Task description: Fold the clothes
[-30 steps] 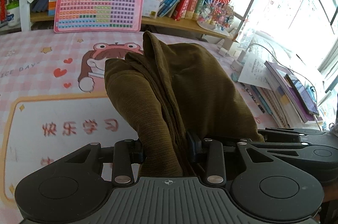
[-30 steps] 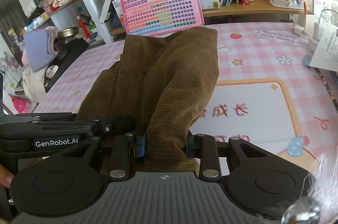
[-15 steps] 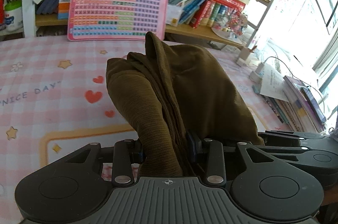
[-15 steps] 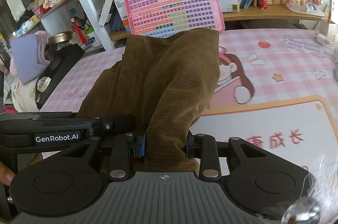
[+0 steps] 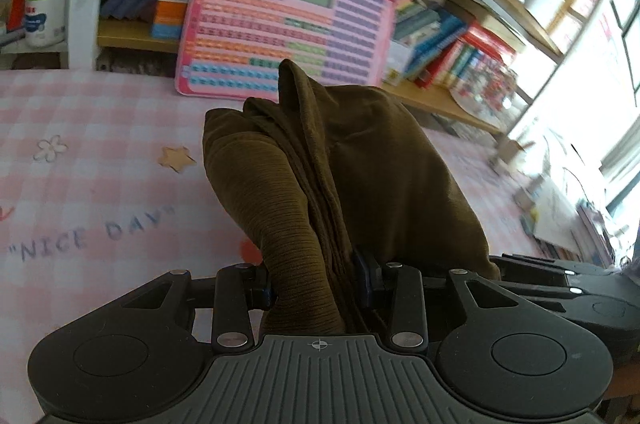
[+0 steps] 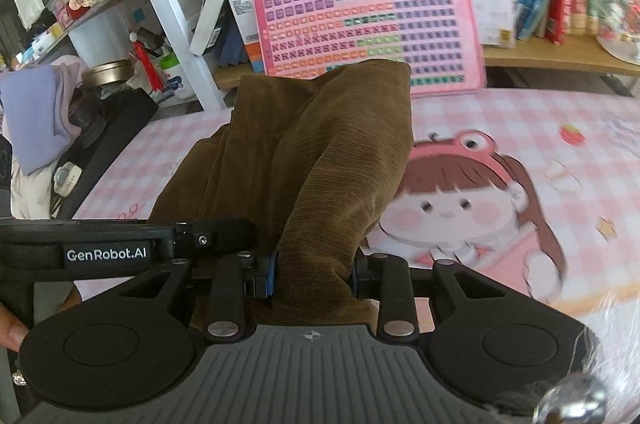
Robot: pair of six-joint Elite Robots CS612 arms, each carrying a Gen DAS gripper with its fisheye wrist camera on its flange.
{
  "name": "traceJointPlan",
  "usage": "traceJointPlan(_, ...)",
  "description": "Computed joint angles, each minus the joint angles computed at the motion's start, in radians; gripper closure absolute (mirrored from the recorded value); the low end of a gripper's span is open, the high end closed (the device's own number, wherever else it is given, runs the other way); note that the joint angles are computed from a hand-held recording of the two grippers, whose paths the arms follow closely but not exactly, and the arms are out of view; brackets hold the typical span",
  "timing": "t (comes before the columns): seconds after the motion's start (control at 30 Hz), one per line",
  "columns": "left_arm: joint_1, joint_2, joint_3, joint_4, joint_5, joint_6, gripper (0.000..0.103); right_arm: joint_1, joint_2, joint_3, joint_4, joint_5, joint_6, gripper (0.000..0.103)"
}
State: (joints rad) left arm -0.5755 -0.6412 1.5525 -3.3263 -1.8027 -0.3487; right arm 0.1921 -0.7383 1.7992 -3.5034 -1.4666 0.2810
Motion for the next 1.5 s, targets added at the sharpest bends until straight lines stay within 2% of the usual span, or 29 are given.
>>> traceJointPlan(0.3,0.027,0.063,-0.12,0.064,0.013,-0.015,0.067,-0.005,0.069,-0.14,0.075,0.008,-0.033,0.074)
traceJointPlan(0.53,0.045,0.097,-0.181,0.094,0.028,-0.023,0.067,-0.008,0.116,-0.22,0.098,0.036,-0.025,0.074)
traceJointPlan(0.67,0.055,0.114,-0.204,0.097,0.044,-0.05,0.065,-0.004,0.144,-0.252,0.098,0.036,0.039,0.072)
traceJointPlan(0.87,0.057,0.126,-0.21,0.117,0.067,-0.058,0.058,-0.009,0.168,-0.275,0.118,0.044,0.131,0.057)
traceJointPlan(0.97,0.057,0.121,-0.203,0.107,0.071,-0.056,0.054,-0.009,0.161,-0.264,0.111,0.024,0.138,0.049)
traceJointPlan(1.13,0.051,0.096,-0.158,0.061,0.104,-0.05,0.053,0.008,0.128,-0.234,0.139,-0.067,0.12,0.038)
traceJointPlan(1.3,0.039,0.064,-0.093,0.011,0.152,-0.023,0.051,0.03,0.101,-0.193,0.14,-0.149,0.085,0.037)
traceJointPlan(1.37,0.033,0.049,-0.064,-0.004,0.171,-0.011,0.047,0.04,0.093,-0.178,0.131,-0.18,0.073,0.036)
traceJointPlan(1.5,0.017,0.019,-0.014,-0.024,0.212,0.013,0.043,0.063,0.074,-0.149,0.14,-0.25,0.076,0.03)
